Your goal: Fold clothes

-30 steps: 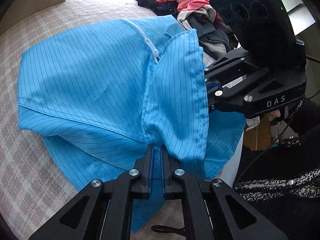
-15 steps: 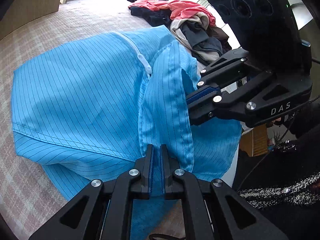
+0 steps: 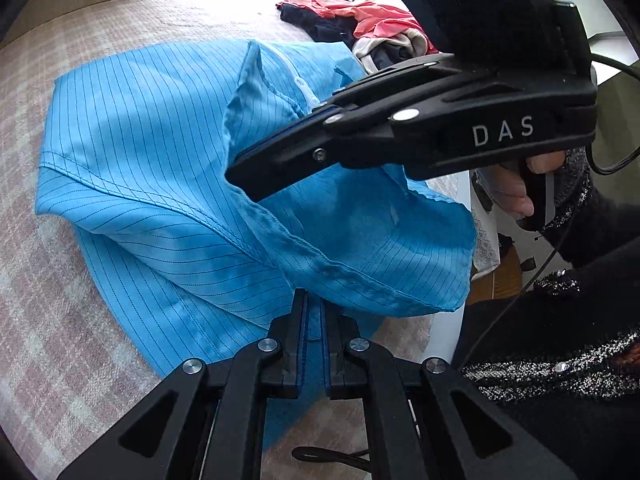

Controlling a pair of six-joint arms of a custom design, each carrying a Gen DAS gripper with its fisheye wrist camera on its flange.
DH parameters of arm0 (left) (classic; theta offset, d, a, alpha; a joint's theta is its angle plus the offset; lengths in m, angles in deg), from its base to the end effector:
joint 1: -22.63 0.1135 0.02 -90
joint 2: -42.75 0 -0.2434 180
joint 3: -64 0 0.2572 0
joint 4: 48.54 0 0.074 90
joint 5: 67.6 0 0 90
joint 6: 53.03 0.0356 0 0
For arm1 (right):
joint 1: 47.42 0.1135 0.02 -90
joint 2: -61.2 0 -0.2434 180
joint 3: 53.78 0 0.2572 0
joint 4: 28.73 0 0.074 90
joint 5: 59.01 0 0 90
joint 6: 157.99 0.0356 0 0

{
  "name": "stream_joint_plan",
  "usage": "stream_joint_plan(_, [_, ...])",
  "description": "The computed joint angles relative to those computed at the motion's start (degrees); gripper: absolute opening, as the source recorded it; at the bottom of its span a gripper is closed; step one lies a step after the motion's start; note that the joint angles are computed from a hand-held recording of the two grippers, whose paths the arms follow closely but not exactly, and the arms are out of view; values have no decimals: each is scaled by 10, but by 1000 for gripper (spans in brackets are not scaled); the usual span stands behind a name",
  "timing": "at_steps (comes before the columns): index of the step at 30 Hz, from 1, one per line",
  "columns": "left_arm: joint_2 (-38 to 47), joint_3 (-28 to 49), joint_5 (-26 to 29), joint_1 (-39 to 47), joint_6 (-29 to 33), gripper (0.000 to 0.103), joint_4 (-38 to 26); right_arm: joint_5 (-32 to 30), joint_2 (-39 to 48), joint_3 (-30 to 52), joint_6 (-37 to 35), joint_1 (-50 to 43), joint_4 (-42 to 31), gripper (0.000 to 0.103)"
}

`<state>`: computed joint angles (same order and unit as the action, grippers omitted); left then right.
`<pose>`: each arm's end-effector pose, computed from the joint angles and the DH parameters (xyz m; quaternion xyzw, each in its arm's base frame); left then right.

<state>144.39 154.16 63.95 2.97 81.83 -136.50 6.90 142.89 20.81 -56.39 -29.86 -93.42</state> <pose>0.2790 -0.1247 0.2014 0.4727 0.8035 -0.3618 0.0020 0.2562 0.0963 0.2214 -0.0832 0.9626 0.2384 0.0979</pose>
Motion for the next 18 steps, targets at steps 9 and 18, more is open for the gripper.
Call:
stream_joint_plan(9, [-34,86,-19,52,20,4,-72,-8,-67,-6,-15,-41,-37,7])
stream_joint_plan(18, [19,166,-90,-89,-86,5,14,14,6,2,-41,-87,-10,7])
